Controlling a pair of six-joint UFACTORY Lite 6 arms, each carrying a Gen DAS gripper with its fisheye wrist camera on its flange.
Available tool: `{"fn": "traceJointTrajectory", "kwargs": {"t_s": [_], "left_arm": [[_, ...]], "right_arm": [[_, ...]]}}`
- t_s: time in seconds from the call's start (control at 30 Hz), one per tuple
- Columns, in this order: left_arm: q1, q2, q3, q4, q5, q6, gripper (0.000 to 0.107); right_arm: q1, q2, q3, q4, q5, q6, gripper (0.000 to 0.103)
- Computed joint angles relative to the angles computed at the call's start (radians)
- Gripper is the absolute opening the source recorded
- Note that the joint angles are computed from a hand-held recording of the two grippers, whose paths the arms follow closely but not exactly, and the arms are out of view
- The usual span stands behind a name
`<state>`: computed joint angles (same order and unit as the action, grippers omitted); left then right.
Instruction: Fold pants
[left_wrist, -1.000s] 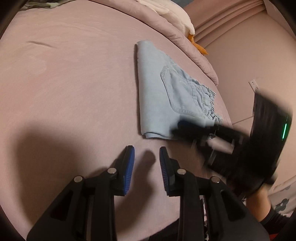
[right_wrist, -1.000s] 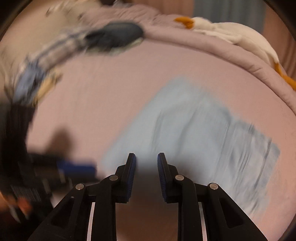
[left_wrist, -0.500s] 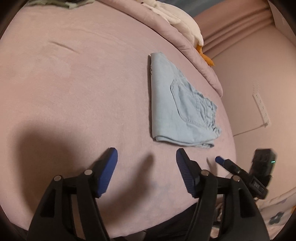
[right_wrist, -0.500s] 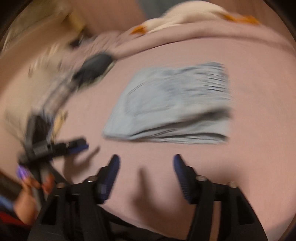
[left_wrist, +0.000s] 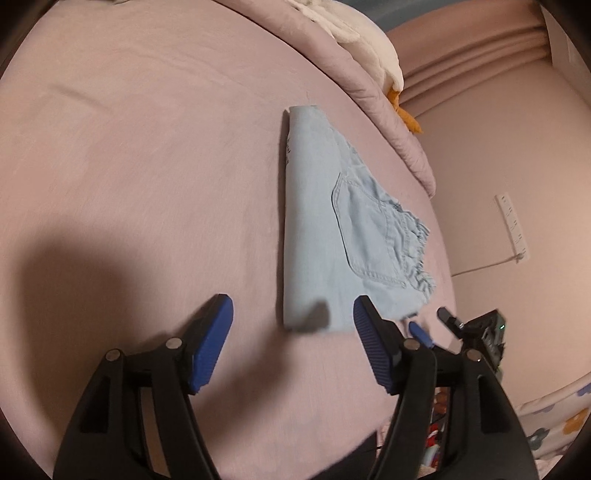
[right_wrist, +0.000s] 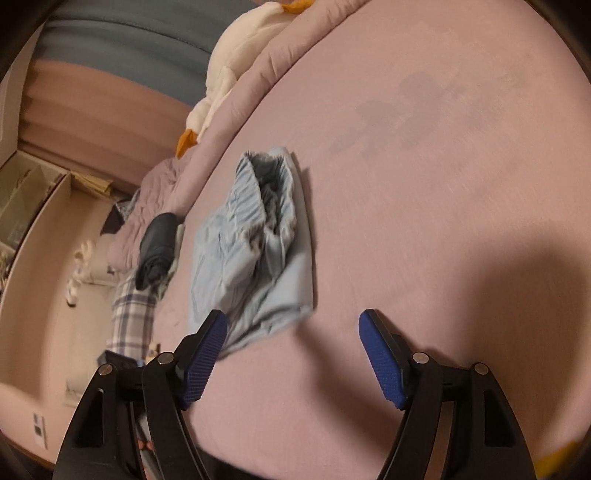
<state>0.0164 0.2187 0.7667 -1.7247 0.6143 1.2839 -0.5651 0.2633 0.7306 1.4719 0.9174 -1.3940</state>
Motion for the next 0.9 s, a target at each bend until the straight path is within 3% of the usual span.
{"fn": "traceJointTrajectory", "kwargs": {"t_s": [0.27,0.57,0.9], "left_arm": [[-0.043,0.172,0.225,0.081,-0.043,-0.067,0.068],[-0.076,0.277,0.373,0.156,-0.079,-0.124,0.075],[-0.107,0.354,0.497,0.262,-0.108,-0.207,0.075]], "right_arm": [[0.129,0.125,0.194,0.024,-0.071,0.075,0.074],[0.212,0.159,0.275,-0.016,-0.178,0.042,0.074],[0.264,0.197,0.345,-0.063,-0.241,0.021,0.074]]}}
